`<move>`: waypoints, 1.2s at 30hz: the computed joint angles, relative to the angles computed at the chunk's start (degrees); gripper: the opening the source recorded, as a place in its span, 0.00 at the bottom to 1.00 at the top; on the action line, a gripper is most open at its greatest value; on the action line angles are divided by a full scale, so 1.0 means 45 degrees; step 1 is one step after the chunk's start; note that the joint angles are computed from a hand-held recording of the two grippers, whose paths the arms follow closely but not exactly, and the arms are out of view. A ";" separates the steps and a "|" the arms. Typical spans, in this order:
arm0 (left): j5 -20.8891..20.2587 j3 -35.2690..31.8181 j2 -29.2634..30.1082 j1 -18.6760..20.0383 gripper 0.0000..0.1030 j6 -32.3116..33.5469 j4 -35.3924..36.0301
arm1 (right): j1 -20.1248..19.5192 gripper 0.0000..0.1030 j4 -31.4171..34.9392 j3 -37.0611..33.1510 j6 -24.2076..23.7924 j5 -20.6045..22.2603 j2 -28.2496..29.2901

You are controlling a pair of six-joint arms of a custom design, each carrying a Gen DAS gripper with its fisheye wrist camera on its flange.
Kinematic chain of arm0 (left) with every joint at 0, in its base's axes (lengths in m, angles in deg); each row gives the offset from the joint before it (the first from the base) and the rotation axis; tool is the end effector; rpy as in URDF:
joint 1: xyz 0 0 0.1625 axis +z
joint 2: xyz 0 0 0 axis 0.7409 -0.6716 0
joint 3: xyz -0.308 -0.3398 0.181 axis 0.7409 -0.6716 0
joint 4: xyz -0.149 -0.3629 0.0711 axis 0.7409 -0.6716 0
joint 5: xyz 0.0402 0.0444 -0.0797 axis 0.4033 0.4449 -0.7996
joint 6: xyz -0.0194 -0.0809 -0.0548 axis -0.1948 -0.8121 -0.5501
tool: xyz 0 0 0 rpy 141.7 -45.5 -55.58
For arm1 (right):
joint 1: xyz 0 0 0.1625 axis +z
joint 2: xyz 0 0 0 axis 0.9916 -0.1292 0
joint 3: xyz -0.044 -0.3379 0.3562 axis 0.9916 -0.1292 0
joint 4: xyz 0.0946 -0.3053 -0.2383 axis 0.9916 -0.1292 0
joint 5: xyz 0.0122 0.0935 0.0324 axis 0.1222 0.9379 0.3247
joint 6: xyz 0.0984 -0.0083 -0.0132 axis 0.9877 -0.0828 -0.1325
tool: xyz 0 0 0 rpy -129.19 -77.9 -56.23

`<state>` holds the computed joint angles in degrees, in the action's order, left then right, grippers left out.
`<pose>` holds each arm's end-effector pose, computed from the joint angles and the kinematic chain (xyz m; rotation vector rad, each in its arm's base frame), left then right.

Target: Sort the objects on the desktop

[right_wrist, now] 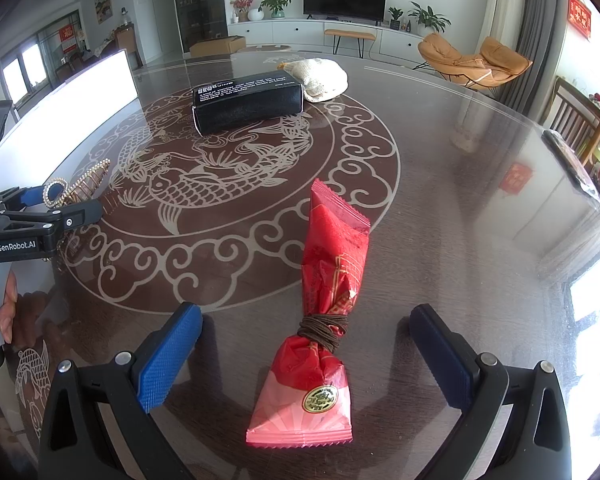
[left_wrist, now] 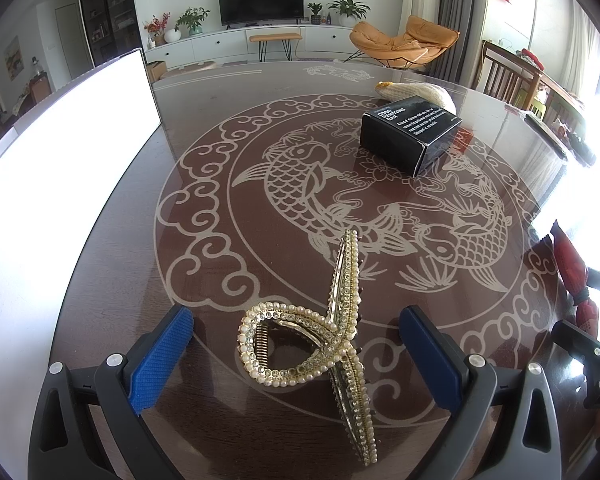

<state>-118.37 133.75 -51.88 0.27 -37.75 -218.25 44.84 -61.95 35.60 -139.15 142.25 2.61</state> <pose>-0.1054 -0.4087 0.2188 0.9215 2.3515 -0.4791 0.2451 -0.2435 0.0784 0.0664 -2.1910 0.7929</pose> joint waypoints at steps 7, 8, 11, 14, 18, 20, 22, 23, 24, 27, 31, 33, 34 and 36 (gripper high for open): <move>-0.0017 -0.0001 0.0000 0.0014 1.00 0.0006 -0.0007 | -0.0001 1.00 -0.0006 0.0003 -0.0004 0.0000 -0.0003; -0.0017 -0.0001 0.0000 0.0014 1.00 0.0006 -0.0007 | -0.0003 1.00 -0.0016 0.0009 -0.0015 -0.0001 -0.0006; -0.0019 -0.0002 -0.0003 0.0011 1.00 0.0002 -0.0001 | -0.0005 1.00 -0.0049 0.0024 -0.0037 -0.0018 -0.0025; -0.0021 -0.0002 0.0003 0.0018 1.00 0.0012 -0.0014 | 0.0003 1.00 -0.0042 0.0035 -0.0025 -0.0015 -0.0035; -0.0025 -0.0005 0.0004 0.0022 1.00 0.0011 -0.0007 | 0.0004 1.00 -0.0038 0.0031 -0.0018 -0.0016 -0.0032; -0.0215 -0.0112 -0.0175 0.0057 1.00 0.0140 0.0477 | -0.0004 1.00 -0.0057 0.0051 -0.0022 -0.0027 -0.0045; -0.0616 -0.0554 -0.0521 0.0197 1.00 0.0512 0.1969 | 0.0006 1.00 -0.0005 0.0030 -0.0015 -0.0038 -0.0043; -0.0666 -0.0809 -0.0625 0.0210 1.00 0.0410 0.2761 | -0.0013 1.00 -0.0008 0.0052 -0.0100 -0.0107 -0.0089; -0.0641 -0.1047 -0.0670 0.0187 1.00 0.0158 0.3537 | -0.0062 1.00 0.0068 0.0064 -0.0292 -0.0290 -0.0179; -0.0707 -0.1325 -0.0654 -0.0015 0.97 -0.0098 0.4562 | -0.0489 1.00 0.1712 -0.0249 -0.0532 -0.1479 -0.0459; -0.1005 -0.0892 -0.0619 -0.0448 0.58 0.0219 0.3484 | -0.1167 0.97 0.3552 -0.0656 0.0359 -0.3569 -0.1175; -0.0958 -0.0829 -0.0520 -0.0544 0.48 0.0216 0.3254 | -0.1161 0.91 0.4408 -0.1033 0.0767 -0.3855 -0.1149; -0.0967 -0.0771 -0.0518 -0.0536 0.48 0.0289 0.3104 | -0.1080 0.81 0.4779 -0.1236 0.0874 -0.3831 -0.1020; -0.1209 -0.0635 -0.0754 -0.0485 0.47 0.0460 0.2961 | -0.0974 0.44 0.5416 -0.1594 0.1084 -0.3762 -0.0658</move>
<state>-123.81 130.89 -55.28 -1.91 -35.68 -204.92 40.46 -37.58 28.43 -134.28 125.32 -0.35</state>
